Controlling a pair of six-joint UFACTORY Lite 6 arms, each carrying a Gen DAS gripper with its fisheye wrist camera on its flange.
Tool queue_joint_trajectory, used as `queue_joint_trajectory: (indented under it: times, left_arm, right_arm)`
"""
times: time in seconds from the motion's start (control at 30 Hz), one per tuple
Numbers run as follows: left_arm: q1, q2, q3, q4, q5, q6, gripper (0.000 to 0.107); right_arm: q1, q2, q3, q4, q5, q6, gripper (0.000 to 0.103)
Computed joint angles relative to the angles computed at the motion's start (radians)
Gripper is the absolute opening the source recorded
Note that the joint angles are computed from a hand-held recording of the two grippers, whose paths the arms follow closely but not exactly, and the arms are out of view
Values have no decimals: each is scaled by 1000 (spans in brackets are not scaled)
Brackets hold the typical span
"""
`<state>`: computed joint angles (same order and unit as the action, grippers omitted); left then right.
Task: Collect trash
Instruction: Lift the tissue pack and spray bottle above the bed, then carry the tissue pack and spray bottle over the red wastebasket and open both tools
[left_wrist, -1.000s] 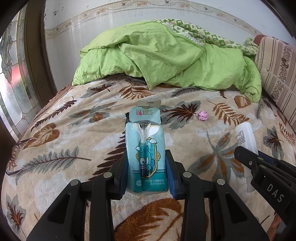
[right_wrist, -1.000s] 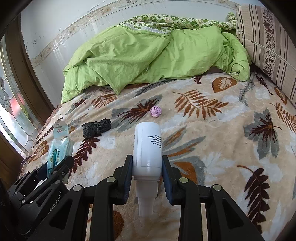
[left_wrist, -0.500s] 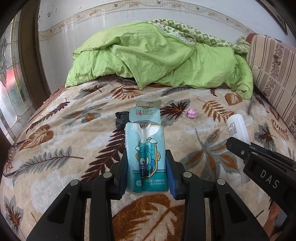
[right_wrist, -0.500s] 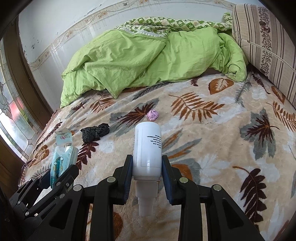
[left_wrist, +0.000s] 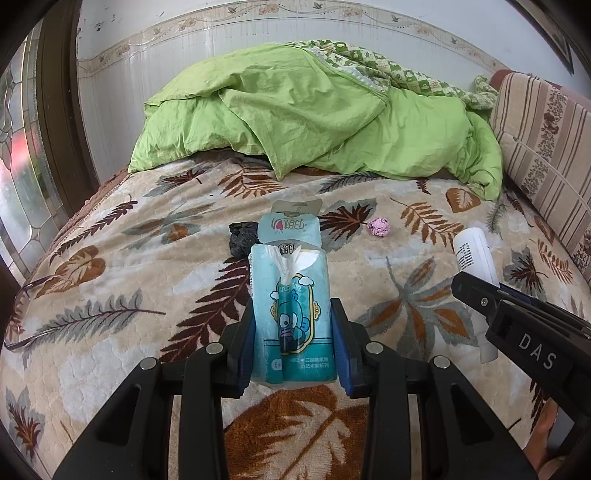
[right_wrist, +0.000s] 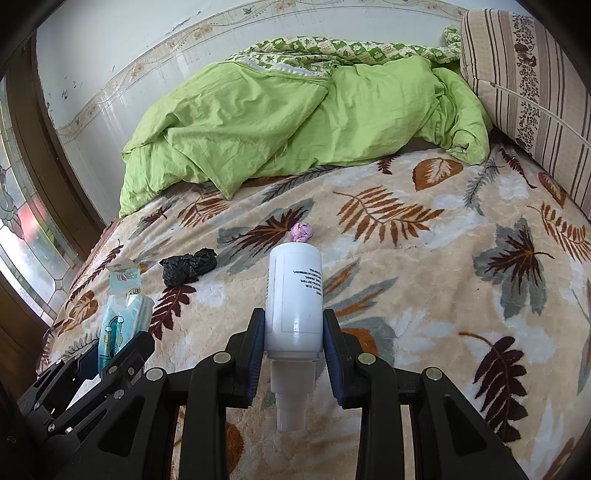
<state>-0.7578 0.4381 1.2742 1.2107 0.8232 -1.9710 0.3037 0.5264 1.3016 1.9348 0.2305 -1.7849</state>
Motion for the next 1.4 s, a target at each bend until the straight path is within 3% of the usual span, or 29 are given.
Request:
queue_joint_trajectory:
  times: [0.63,0.93,1.17,1.4]
  left_arm:
    - [-9,-16,-9,12,-23,-17,35]
    - [-134,-97,-66,21,-55,-38,35]
    - [-301,-70,39,-23,-74,46,35]
    - [-415,141,402,-178,-143,282,35]
  right_arm:
    - [-9,-43,-31,-1,5,1,32]
    - [-120,-306,-281,-21,115,27,32]
    - [-430,-596,-553,-416,391,333,32]
    - [-937,-720,-632,-711,730,398,32]
